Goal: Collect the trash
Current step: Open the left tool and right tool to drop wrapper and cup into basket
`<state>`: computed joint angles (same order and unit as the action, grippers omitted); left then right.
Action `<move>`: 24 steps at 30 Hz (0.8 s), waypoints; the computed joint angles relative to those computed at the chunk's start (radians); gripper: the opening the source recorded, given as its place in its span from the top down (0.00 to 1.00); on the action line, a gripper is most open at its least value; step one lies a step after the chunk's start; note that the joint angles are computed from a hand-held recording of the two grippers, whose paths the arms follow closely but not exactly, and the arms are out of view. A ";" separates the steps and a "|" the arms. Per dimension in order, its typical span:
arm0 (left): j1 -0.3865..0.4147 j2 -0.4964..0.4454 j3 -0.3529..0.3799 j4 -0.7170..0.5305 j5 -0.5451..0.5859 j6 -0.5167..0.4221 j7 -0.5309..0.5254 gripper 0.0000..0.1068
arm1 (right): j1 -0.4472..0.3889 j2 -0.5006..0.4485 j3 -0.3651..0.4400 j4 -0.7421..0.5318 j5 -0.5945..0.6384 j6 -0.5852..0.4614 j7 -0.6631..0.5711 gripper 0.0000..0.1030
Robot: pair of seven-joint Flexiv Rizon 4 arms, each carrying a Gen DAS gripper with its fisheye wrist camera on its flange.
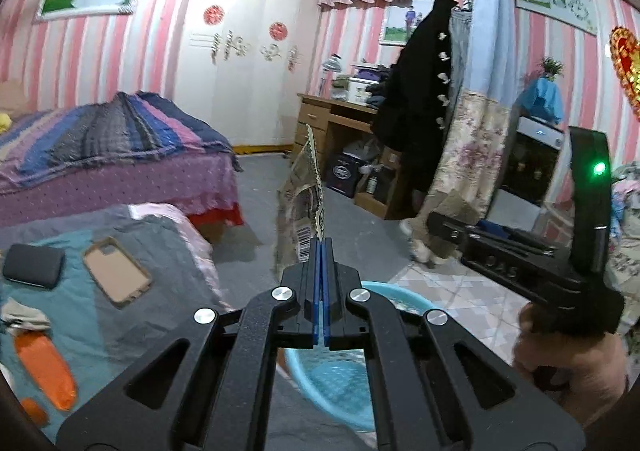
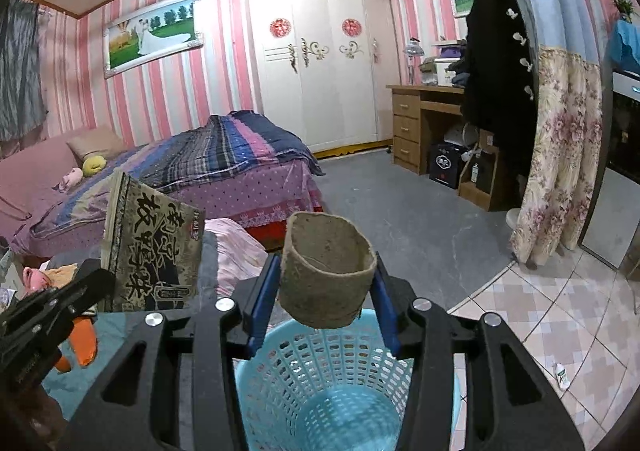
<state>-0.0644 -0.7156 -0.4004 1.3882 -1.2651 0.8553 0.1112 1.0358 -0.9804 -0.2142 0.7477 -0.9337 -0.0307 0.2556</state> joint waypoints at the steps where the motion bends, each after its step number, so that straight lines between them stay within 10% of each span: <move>1: 0.001 0.000 -0.001 0.001 0.008 -0.018 -0.006 1.00 | 0.001 0.009 0.001 0.018 -0.001 0.007 0.012 0.55; 6: -0.004 0.011 0.003 0.022 0.027 -0.055 0.012 1.00 | 0.010 0.058 0.011 0.106 -0.026 0.016 0.095 0.27; 13: -0.012 -0.013 0.022 0.001 0.113 -0.124 -0.047 0.99 | 0.034 0.064 0.014 0.113 -0.044 -0.096 0.156 0.27; 14: -0.010 -0.016 0.022 -0.002 0.133 -0.145 -0.050 0.96 | 0.035 0.071 0.018 0.125 -0.049 -0.100 0.167 0.27; 16: -0.003 -0.020 0.022 -0.010 0.163 -0.191 -0.064 0.41 | 0.036 0.074 0.022 0.129 -0.057 -0.113 0.178 0.27; 17: -0.001 -0.015 0.016 -0.001 0.151 -0.184 -0.052 0.33 | 0.036 0.077 0.026 0.134 -0.060 -0.113 0.184 0.27; 24: -0.004 -0.023 0.028 -0.015 0.120 -0.057 -0.048 0.29 | 0.018 0.073 0.032 0.139 -0.099 -0.044 0.170 0.27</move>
